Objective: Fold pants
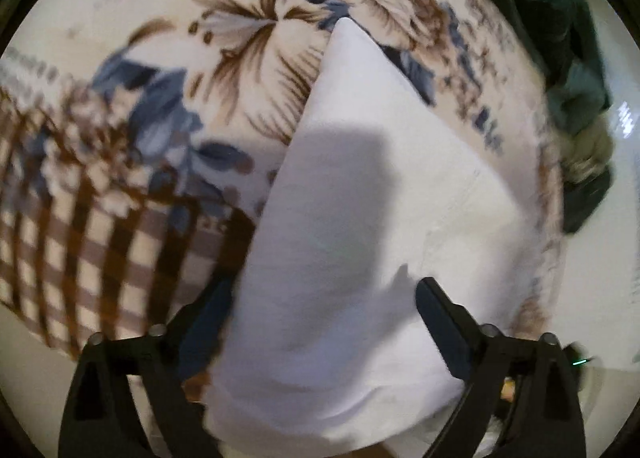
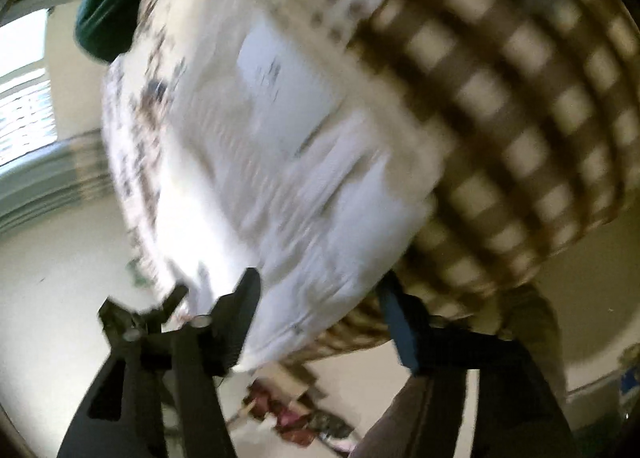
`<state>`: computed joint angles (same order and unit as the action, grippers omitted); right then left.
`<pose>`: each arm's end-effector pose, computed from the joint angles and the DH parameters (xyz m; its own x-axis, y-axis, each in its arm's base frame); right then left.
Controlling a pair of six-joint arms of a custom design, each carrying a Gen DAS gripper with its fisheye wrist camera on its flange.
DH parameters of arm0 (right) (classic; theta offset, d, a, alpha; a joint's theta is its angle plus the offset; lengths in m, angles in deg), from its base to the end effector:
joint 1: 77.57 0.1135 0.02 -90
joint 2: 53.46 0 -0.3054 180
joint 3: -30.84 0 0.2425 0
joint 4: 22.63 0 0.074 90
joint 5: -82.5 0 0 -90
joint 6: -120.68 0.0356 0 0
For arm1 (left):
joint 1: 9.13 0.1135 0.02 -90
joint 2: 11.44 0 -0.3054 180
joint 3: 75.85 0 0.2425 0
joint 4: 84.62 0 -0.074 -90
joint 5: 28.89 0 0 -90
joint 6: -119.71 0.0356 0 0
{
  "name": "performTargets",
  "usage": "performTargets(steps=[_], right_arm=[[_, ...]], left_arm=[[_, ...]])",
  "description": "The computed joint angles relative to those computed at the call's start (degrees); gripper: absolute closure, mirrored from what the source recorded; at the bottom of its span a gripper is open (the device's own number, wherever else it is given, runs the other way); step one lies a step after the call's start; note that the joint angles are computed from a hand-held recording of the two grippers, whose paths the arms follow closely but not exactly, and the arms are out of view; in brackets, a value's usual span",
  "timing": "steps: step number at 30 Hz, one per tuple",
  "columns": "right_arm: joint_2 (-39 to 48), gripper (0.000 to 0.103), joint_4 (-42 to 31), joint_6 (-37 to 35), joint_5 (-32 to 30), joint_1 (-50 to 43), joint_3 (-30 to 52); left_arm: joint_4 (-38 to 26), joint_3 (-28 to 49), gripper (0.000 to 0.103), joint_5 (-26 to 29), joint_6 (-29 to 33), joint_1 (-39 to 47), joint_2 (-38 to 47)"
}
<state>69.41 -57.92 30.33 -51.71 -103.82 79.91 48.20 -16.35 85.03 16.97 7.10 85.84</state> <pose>0.2091 -0.0754 0.0431 -0.8507 0.4146 0.3230 0.5164 0.5445 0.6609 0.2534 0.0587 0.1617 -0.8841 -0.4673 0.0034 -0.4268 0.8044 -0.4133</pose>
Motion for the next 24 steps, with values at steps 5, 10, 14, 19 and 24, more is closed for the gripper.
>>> performTargets(steps=[5,10,14,19,24], right_arm=[[7.5,0.037,17.1,9.0,-7.4,5.5,-4.3],[10.1,0.026,33.5,18.4,-13.7,7.2,-8.4],[10.4,0.026,43.3,23.4,-21.0,6.5,-10.8],[11.7,0.027,43.1,18.8,-13.8,11.4,-9.3],[11.2,0.024,50.2,25.6,-18.0,13.3,-10.2]], left_arm=[[1.3,-1.3,0.008,4.3,2.2,3.5,2.7],[1.0,-0.7,0.008,5.8,3.3,4.8,4.9],[0.9,0.2,0.008,6.3,4.1,4.5,6.4],[1.8,-0.6,0.008,8.9,6.1,6.3,7.6],[1.3,-0.1,0.008,11.8,7.7,8.1,8.6]])
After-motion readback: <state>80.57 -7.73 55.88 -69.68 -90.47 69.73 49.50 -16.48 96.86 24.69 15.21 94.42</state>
